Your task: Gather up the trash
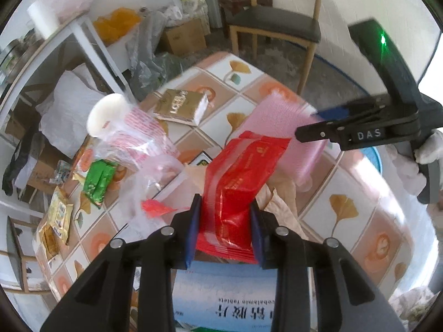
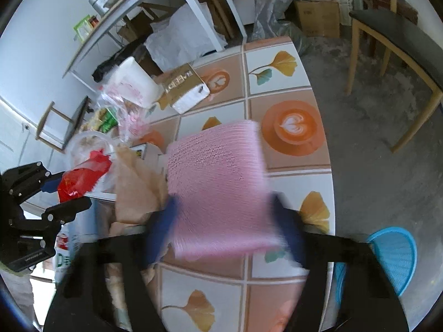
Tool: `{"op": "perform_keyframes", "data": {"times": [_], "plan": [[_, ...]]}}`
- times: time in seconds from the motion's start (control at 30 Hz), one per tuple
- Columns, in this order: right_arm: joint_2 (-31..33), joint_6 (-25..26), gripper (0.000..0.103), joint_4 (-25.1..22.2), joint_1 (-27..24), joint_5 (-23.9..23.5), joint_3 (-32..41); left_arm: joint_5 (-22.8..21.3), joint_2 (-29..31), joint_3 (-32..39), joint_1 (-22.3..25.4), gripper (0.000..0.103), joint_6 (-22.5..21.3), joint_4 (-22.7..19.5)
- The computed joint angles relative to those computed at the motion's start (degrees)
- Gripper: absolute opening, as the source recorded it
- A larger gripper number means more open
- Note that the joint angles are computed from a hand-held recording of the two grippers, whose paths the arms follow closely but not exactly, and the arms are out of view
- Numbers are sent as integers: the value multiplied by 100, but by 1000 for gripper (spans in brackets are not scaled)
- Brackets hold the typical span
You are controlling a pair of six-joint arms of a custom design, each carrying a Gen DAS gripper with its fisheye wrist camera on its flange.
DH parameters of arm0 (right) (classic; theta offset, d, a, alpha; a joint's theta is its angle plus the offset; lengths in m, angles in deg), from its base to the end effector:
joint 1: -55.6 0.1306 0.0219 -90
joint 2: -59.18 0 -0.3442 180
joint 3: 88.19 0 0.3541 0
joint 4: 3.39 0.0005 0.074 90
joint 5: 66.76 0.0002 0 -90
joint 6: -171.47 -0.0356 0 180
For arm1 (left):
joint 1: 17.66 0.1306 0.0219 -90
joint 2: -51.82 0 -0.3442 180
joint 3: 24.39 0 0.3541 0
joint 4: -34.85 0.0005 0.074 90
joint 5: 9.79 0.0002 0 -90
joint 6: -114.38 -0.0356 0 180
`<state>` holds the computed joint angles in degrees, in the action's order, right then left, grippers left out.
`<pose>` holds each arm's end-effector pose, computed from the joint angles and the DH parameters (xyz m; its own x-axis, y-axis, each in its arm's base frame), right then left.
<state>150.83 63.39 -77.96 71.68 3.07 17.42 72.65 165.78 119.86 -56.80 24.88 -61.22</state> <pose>0.4080 0.1299 0.4664 -0.9270 0.0360 -0.3733 -0.1419 0.8878 0.4379 0.3998 -0.3200 0.5240 -0.7124 0.5686 -0.4113 0.5777 0.8079 0.1164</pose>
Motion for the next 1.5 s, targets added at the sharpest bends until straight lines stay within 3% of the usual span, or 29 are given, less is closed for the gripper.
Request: {"op": "perform_keyframes", "data": {"times": [0.2, 0.27, 0.33, 0.47, 0.63, 0.9, 1.1, 1.17, 1.23, 1.5], "plan": [[-17, 68, 51, -130, -5, -35, -48, 236, -275, -67, 25, 31, 313, 184], [-6, 99, 61, -125, 121, 183, -63, 313, -414, -228, 29, 31, 407, 293], [-31, 43, 77, 18, 240, 485, -116, 393, -541, -428, 42, 31, 480, 411], [81, -70, 85, 133, 414, 883, -44, 577, -781, -818, 81, 31, 758, 612], [515, 127, 93, -145, 653, 1407, 398, 828, -1007, -1113, 126, 31, 1077, 765], [813, 52, 94, -432, 790, 1389, 882, 1011, -1215, -1467, 99, 31, 1215, 995], [1138, 121, 94, -741, 925, 1645, 1166, 1116, -1231, -1508, 144, 31, 1202, 1114], [1186, 114, 90, -765, 942, 1723, 1165, 1162, -1219, -1512, 150, 31, 1207, 1145], [1182, 143, 80, -744, 969, 1873, 1169, 1208, -1210, -1529, 158, 31, 1218, 1180], [1003, -74, 76, -613, 739, 1487, 1049, 1288, -1234, -1551, 195, 31, 1243, 1257]]}}
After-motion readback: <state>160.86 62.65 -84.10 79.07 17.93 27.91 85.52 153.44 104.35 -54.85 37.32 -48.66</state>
